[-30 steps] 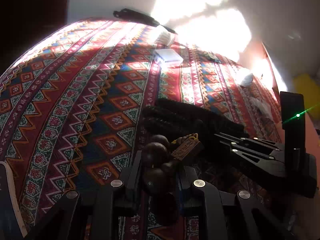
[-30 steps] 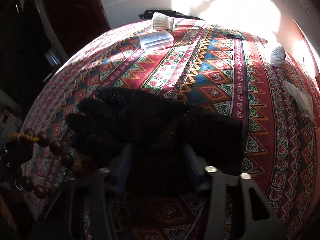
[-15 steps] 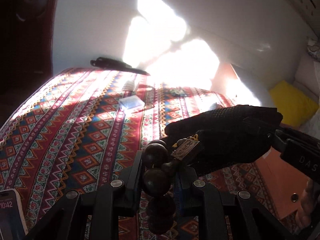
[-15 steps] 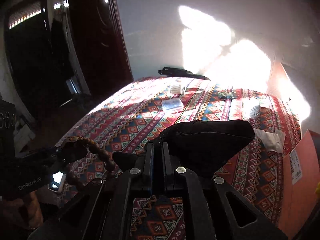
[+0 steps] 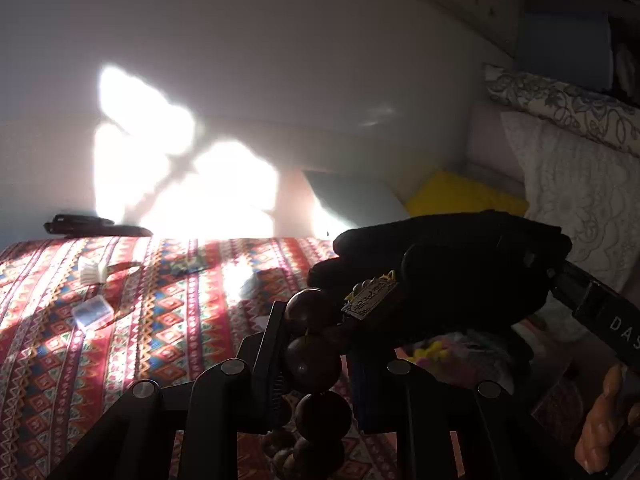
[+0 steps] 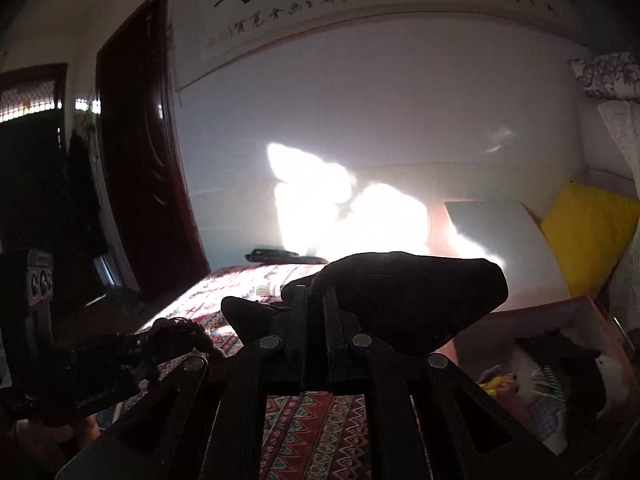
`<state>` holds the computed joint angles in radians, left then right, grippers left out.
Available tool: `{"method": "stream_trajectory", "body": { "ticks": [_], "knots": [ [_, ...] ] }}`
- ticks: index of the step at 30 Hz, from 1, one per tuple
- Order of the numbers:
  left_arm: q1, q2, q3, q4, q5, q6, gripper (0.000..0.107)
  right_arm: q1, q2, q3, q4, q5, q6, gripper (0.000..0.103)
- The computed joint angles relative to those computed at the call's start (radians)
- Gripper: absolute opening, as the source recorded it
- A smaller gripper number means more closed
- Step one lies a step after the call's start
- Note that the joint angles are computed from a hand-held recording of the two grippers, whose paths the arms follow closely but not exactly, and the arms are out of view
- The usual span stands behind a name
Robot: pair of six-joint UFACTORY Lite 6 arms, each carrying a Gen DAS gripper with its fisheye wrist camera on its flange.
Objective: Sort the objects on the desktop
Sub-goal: 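Carry the bead bracelet and black glove into the pink box and release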
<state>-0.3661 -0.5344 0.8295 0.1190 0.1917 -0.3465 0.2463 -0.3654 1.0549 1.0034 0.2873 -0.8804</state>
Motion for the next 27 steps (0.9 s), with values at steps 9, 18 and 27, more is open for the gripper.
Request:
{"method": "stream_trajectory", "body": {
  "ticks": [9,18,27],
  "knots": [
    [-0.355,0.619,0.567,0.614,0.047,-0.657,0.021,-0.763,-0.008,0.011,0.385,0.51,-0.363,0.007],
    [-0.378,1.222,1.209,0.542,0.258,-0.599,0.057,-0.921,0.526,0.341,0.522,0.527,-0.447,0.007],
    [-0.431,1.135,1.029,1.003,0.313,-0.995,0.079,-0.848,0.746,0.493,0.346,0.323,-0.262,0.048]
  ]
}}
